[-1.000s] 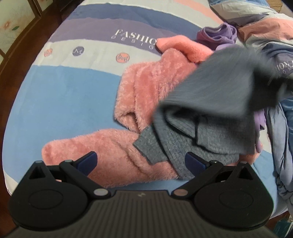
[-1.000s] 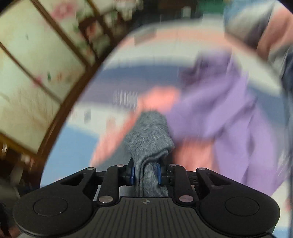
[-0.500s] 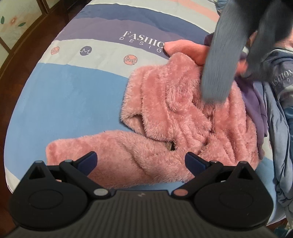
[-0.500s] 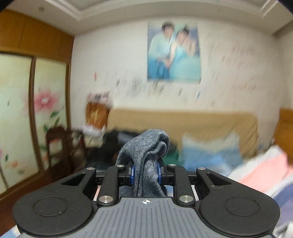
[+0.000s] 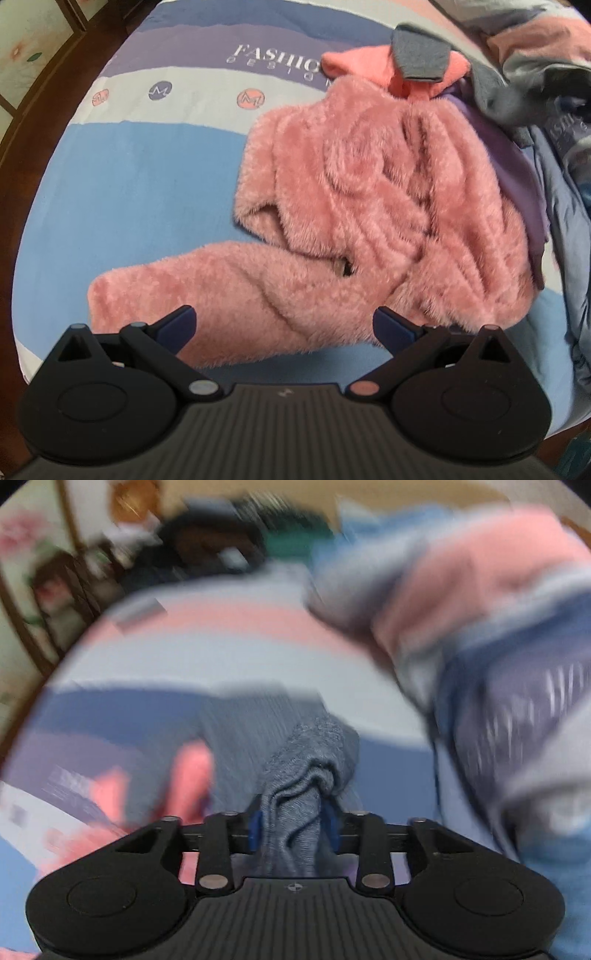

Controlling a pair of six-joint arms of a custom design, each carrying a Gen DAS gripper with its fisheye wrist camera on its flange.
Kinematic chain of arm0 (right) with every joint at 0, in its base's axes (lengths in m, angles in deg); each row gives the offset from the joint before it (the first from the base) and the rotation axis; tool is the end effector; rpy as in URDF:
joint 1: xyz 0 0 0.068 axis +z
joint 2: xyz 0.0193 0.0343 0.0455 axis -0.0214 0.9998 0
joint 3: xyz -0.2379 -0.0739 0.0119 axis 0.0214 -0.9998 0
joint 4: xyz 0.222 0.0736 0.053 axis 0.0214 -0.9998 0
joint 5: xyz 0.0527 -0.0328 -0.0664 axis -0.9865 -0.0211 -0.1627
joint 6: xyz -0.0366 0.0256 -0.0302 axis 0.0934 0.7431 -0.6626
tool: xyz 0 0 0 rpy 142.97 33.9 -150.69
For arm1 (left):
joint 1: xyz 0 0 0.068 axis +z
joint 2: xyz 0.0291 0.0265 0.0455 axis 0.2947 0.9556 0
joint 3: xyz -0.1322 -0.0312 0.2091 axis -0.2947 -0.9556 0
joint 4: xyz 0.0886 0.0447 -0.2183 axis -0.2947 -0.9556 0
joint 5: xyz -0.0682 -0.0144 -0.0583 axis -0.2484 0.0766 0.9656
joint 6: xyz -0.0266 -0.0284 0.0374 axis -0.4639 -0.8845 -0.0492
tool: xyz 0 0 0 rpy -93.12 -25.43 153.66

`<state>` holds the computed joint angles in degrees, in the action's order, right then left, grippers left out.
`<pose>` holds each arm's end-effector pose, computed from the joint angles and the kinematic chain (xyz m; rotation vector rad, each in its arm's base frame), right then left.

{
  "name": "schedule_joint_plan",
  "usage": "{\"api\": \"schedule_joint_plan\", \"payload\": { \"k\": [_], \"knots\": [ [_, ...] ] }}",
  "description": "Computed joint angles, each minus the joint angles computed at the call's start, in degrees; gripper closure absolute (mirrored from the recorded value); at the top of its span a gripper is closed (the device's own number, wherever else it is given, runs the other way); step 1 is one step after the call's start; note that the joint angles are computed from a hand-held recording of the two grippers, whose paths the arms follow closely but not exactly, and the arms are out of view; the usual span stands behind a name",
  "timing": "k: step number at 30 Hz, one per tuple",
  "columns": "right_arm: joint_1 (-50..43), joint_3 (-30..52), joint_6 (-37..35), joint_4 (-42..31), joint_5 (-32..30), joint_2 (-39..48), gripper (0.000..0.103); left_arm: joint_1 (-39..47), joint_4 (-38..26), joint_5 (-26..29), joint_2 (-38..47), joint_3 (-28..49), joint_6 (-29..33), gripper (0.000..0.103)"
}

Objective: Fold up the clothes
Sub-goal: 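Grasp the grey knit sweater with the right tool, lift and set it aside, then grasp the pink fuzzy garment with the right tool and lift it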

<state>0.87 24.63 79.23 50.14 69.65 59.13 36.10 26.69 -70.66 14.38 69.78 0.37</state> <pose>0.1672 -0.0072 0.1452 1.0208 2.3789 -0.2369 0.1835 0.0576 0.1716 0.8062 2.8426 -0.0747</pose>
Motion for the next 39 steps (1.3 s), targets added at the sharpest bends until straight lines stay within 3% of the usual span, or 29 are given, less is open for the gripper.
{"api": "schedule_joint_plan", "payload": {
  "k": [3, 6, 8, 11, 14, 16, 18, 19, 20, 21, 22, 23, 26, 29, 31, 35, 39],
  "knots": [
    [7.96, -0.88, 12.82, -5.99, 4.53, 0.55, 0.050, 1.08, 1.65, -0.53, 0.84, -1.42, 0.20, 0.000],
    [26.36, 3.16, 24.19, -13.80, 11.06, 6.67, 0.039, 1.59, 1.89, -1.04, 2.50, -1.50, -0.48, 0.000],
    [36.49, 5.76, 25.87, -15.87, 12.73, 8.64, 0.027, 2.01, 2.07, -0.69, 2.92, -1.39, -0.28, 0.000],
    [47.35, 8.27, 25.89, -12.55, 12.01, 13.70, 0.003, 2.54, 2.29, 0.63, 2.37, -0.91, 0.58, 0.000],
    [47.60, 11.46, 16.37, -3.79, 5.07, 24.68, 0.003, 2.87, 2.43, 0.95, 2.89, -0.03, 0.39, 0.000],
    [42.72, 16.32, 10.30, -0.97, -2.81, 37.11, 0.004, 3.58, 2.46, 0.72, 3.39, 0.31, 0.48, 0.000],
    [36.29, 17.31, 6.52, 6.28, -10.40, 45.77, 0.005, 4.84, 2.36, 0.40, 3.62, 0.46, 1.22, 0.000],
    [34.75, 17.18, 5.85, 8.59, -10.68, 47.47, 0.008, 5.45, 2.29, 0.18, 3.66, 0.50, 1.67, 0.000],
    [33.59, 17.27, 5.28, 10.19, -10.27, 48.83, 0.027, 6.03, 2.22, -0.02, 3.57, 0.49, 2.19, 0.000],
    [32.54, 17.95, 4.26, 9.84, -9.89, 49.17, 0.039, 6.87, 2.10, -0.06, 3.49, 0.59, 2.91, 0.000],
    [31.69, 16.96, 3.79, 9.98, -9.50, 46.64, 0.062, 7.92, 1.92, 0.12, 3.39, 0.64, 3.69, 0.000],
    [30.87, 15.60, 3.46, 10.27, -9.14, 43.39, 0.078, 8.93, 1.75, 0.28, 3.39, 0.72, 4.40, 0.000],
    [26.79, 6.59, 2.51, 11.21, -10.73, 23.72, 0.082, 10.73, 1.57, 0.37, 4.65, 1.39, 4.74, 0.000],
    [22.11, 7.79, 1.47, -0.85, -8.41, 2.12, 0.088, 10.76, 0.85, 0.95, 5.61, 2.66, 3.58, 0.000],
    [19.27, 15.15, -1.55, -10.12, -4.37, -9.08, 0.092, 10.70, -0.37, 2.18, 5.47, 3.93, 3.41, 0.000],
    [13.96, 37.72, -12.86, -18.19, 3.77, -11.08, 0.093, 9.94, -2.20, 4.70, 4.53, 5.98, 2.70, 0.000],
    [8.53, 58.59, -29.06, -16.71, 8.24, -5.69, 0.093, 10.09, -4.12, 6.69, 4.55, 8.22, 2.18, 0.000]
  ]
}}
